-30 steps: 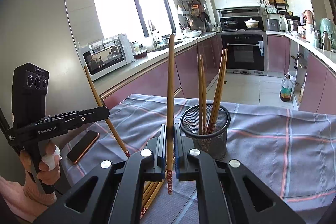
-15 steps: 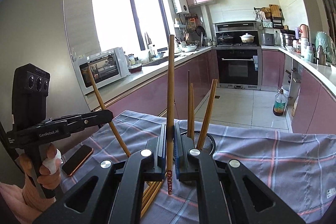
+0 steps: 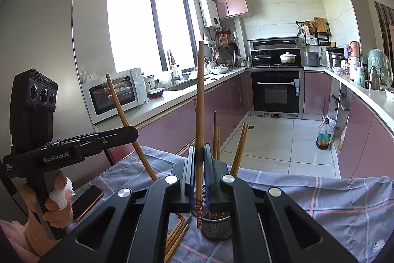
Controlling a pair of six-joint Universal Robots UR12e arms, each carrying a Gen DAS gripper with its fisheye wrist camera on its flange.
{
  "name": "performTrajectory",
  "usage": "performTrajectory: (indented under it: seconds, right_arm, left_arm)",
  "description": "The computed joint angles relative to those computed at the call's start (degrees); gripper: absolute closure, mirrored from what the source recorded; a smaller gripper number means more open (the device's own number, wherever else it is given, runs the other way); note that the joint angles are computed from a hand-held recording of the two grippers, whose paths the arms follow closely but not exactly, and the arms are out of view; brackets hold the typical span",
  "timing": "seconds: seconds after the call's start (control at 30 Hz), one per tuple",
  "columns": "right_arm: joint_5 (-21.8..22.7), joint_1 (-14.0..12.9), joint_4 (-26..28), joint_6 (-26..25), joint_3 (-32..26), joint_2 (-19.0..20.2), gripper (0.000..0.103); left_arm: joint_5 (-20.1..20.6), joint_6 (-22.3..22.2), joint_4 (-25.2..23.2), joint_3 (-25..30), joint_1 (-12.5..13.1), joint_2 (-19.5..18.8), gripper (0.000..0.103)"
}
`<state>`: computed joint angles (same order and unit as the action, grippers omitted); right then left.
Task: Organize utensils
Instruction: 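Raise both chopsticks upright, lower them into the mesh cup, open both tools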
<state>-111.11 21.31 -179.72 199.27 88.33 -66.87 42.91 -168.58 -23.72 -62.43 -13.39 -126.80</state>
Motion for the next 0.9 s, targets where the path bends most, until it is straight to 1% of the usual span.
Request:
performTrajectory:
  seconds: [0.1,0.2,0.27,0.43,0.53,0.73,0.83,0.9]
  right_arm:
    - [-0.6,-0.3,-0.2,0.0,-0.4,0.2,0.098]
    - [-1.1,-0.6,-0.2,0.5,-0.8,0.5,0.098]
    - [-1.1,-0.8,0.4,1.1,-1.2,0.9,0.098]
    - [-0.5,-1.4,3.7,2.3,-1.8,1.4,0.098]
    - [0.2,-1.7,7.0,3.3,-2.0,1.4,0.098]
    - [2.9,-2.5,14.3,5.8,-2.5,1.3,0.098]
    - [4.3,-2.9,17.4,6.8,-3.0,1.6,0.098]
    - [5.3,-3.2,18.8,7.2,-3.4,1.8,0.098]
  left_arm:
    - [0.2,-1.0,1.0,1.1,-0.3,-0.5,0.095]
    - [1.2,-1.6,1.9,1.9,-0.7,-0.9,0.095]
    - [2.1,-1.0,1.2,2.7,-1.0,-1.5,0.095]
    - [4.3,1.8,-4.8,5.4,-2.2,-2.9,0.095]
    - [6.4,4.6,-8.8,6.5,-2.8,-3.6,0.095]
    - [9.9,10.5,-17.4,9.1,-3.7,-5.2,0.095]
    - [11.2,12.3,-20.1,10.4,-4.0,-6.0,0.095]
    - [11.4,12.8,-21.9,11.5,-4.1,-6.7,0.095]
